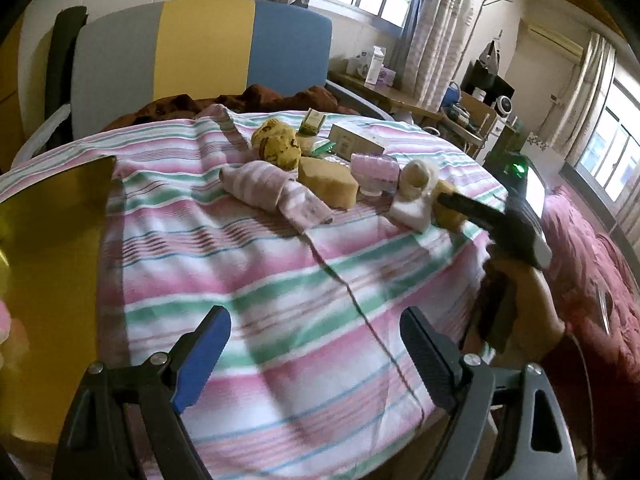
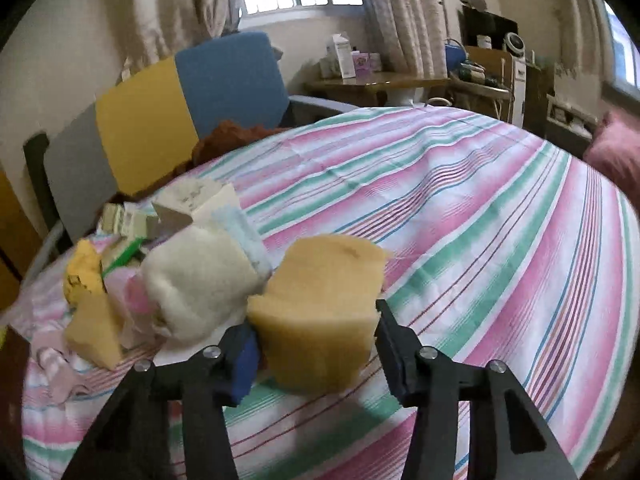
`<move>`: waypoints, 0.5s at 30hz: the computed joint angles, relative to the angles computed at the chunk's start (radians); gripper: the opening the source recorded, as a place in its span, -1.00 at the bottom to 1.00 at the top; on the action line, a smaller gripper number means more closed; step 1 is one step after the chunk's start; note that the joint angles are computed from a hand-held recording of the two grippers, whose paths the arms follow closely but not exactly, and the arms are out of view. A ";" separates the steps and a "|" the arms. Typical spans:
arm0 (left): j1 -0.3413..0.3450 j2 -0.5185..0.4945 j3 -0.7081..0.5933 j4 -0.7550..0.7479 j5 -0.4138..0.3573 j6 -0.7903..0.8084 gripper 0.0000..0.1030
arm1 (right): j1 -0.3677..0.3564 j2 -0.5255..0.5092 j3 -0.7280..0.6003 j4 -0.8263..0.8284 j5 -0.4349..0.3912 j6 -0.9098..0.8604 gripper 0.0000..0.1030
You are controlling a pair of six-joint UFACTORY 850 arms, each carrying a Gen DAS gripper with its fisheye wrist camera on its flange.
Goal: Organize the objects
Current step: 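Grasp the pink sock with the left tool while the right tool holds the sponge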
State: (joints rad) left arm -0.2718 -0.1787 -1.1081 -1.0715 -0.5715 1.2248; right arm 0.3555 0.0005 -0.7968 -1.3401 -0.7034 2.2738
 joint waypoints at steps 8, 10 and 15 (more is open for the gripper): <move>-0.069 -0.143 -0.163 0.054 0.096 -0.159 0.71 | 0.012 -0.013 0.006 -0.031 -0.011 0.034 -0.02; -0.090 -0.188 -0.217 0.129 0.140 -0.238 0.71 | 0.009 -0.016 0.006 -0.035 -0.004 0.037 -0.02; -0.137 -0.277 -0.318 0.387 0.276 -0.426 0.71 | 0.004 -0.009 0.020 -0.059 0.015 0.070 -0.01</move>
State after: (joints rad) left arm -0.4090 -0.4556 -1.4259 -0.6846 -0.2959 0.7990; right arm 0.3590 -0.0089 -0.7772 -1.3994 -0.6881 2.3436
